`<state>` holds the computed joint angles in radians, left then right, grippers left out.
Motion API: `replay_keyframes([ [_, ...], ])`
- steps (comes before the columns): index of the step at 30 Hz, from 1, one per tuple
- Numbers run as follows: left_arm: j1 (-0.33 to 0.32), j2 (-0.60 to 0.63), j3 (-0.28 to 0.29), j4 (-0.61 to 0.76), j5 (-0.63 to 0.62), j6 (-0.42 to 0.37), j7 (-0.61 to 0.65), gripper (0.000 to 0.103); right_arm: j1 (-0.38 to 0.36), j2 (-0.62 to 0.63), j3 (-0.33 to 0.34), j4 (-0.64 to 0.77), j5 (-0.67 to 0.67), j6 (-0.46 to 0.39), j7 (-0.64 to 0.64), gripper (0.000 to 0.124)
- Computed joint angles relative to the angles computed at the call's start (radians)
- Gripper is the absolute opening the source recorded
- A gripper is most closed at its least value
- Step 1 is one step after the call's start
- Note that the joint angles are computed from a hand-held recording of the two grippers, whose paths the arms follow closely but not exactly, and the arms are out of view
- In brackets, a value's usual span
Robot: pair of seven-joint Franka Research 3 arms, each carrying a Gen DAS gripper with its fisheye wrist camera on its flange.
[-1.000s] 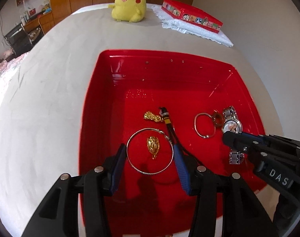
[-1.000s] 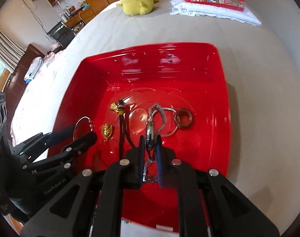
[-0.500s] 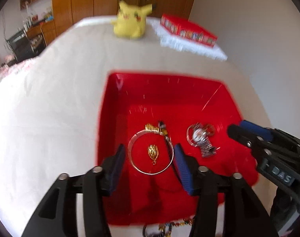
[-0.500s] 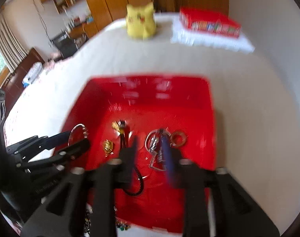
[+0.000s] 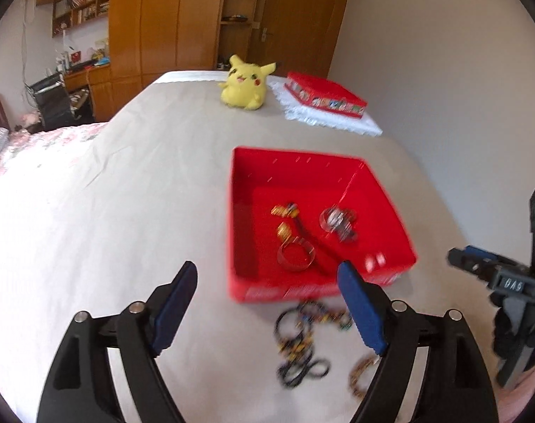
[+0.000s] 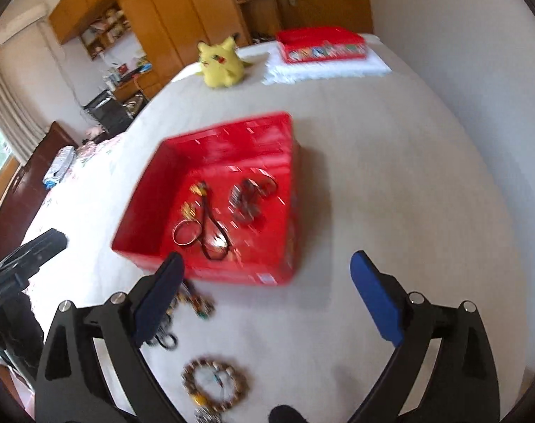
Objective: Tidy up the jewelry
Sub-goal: 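Move the right tool to the silver charm chain and grasp it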
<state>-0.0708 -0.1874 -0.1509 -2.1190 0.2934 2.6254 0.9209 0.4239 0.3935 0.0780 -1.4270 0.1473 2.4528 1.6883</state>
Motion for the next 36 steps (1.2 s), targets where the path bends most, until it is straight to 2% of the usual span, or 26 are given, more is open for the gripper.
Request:
replay_keyframes([
  [3, 0.005, -0.048, -0.011, -0.072, 0.032, -0.015, -0.032, 0.083, -0.016, -0.069, 0.014, -0.139, 0.041, 0.077, -0.029, 0.094],
  [7, -0.011, -0.093, -0.004, -0.165, -0.002, 0.001, -0.055, 0.083, -0.076, -0.131, 0.092, -0.282, 0.267, 0.197, -0.214, 0.094],
  [8, -0.018, -0.098, 0.000, -0.182, -0.020, 0.009, -0.052, 0.083, -0.084, -0.142, 0.109, -0.311, 0.328, 0.213, -0.260, 0.094],
  [12, -0.039, -0.106, -0.007, -0.247, -0.058, 0.026, -0.061, 0.083, -0.101, -0.141, 0.144, -0.341, 0.529, 0.184, -0.391, 0.094],
  [14, -0.060, -0.103, -0.006, -0.260, -0.079, 0.000, -0.032, 0.083, -0.074, -0.148, 0.124, -0.358, 0.512, 0.175, -0.375, 0.094],
  [15, -0.059, -0.107, -0.012, -0.269, -0.073, -0.003, -0.037, 0.083, -0.053, -0.153, 0.106, -0.370, 0.460, 0.172, -0.343, 0.094],
  [16, -0.053, -0.110, -0.022, -0.275, -0.054, -0.009, -0.053, 0.083, -0.037, -0.154, 0.090, -0.370, 0.410, 0.149, -0.309, 0.094],
  [18, -0.033, -0.119, -0.055, -0.278, 0.014, -0.046, -0.107, 0.083, -0.043, -0.153, 0.088, -0.358, 0.414, 0.087, -0.301, 0.094],
  [20, -0.040, -0.125, -0.053, -0.287, 0.025, -0.042, -0.125, 0.083, -0.045, -0.167, 0.088, -0.374, 0.425, 0.061, -0.301, 0.094],
  [24, -0.075, -0.159, -0.035, -0.321, -0.020, -0.038, -0.106, 0.083, -0.016, -0.215, 0.074, -0.423, 0.325, 0.041, -0.275, 0.094],
  [25, -0.072, -0.171, -0.043, -0.331, -0.012, -0.047, -0.121, 0.083, -0.013, -0.223, 0.074, -0.431, 0.313, 0.025, -0.276, 0.092],
  [26, -0.071, -0.173, -0.047, -0.331, -0.005, -0.055, -0.128, 0.083, -0.011, -0.229, 0.074, -0.435, 0.300, 0.004, -0.280, 0.080],
  [28, -0.085, -0.182, -0.043, -0.336, -0.020, -0.068, -0.122, 0.083, -0.006, -0.238, 0.075, -0.438, 0.281, -0.069, -0.275, 0.066],
  [30, -0.099, -0.181, -0.036, -0.336, -0.042, -0.073, -0.110, 0.083, -0.002, -0.238, 0.075, -0.433, 0.270, -0.125, -0.268, 0.065],
  [36, -0.125, -0.197, -0.033, -0.345, -0.081, -0.075, -0.079, 0.083, 0.019, -0.241, 0.081, -0.421, 0.233, -0.192, -0.258, 0.056],
])
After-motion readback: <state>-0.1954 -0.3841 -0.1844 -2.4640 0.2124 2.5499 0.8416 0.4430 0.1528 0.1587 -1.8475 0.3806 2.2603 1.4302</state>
